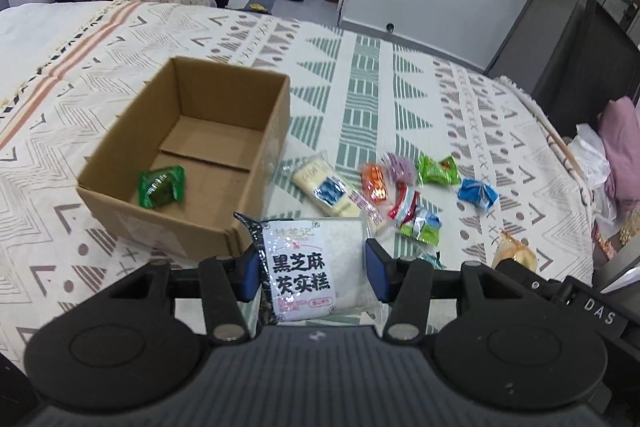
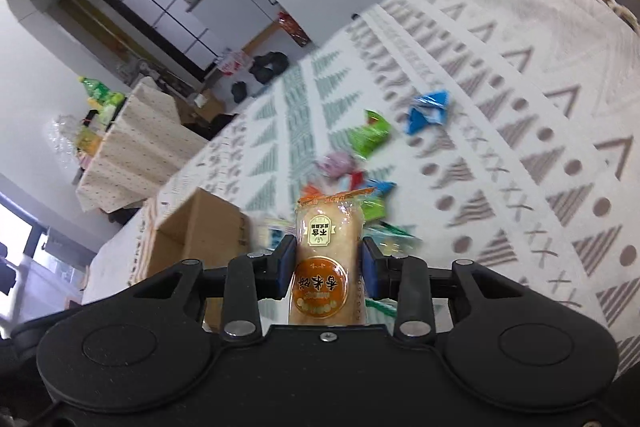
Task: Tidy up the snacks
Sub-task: 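Carry both packs over the box with both tools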
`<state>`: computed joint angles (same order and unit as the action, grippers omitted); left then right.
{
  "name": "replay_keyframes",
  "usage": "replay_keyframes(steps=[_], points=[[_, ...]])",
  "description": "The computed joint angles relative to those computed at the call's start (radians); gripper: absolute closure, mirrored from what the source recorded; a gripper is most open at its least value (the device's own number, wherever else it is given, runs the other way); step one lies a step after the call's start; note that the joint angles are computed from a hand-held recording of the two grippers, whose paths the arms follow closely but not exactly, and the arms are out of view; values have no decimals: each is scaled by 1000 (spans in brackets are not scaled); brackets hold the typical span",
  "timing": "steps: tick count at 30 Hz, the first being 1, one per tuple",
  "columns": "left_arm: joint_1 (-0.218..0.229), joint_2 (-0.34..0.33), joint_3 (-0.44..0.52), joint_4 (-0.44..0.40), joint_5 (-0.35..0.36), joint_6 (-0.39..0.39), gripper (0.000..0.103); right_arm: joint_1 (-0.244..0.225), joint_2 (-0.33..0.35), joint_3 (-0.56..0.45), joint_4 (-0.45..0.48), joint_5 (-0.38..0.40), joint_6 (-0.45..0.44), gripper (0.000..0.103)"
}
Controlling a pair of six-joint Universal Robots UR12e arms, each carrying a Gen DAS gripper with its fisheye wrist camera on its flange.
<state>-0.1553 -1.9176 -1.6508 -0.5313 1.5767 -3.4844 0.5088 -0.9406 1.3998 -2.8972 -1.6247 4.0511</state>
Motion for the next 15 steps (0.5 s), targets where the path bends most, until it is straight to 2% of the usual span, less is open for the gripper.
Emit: replay_keyframes(steps=[15], points=[[79,34,-35,62,-38,-18,52,43,42,-136,68,-45,-78,69]])
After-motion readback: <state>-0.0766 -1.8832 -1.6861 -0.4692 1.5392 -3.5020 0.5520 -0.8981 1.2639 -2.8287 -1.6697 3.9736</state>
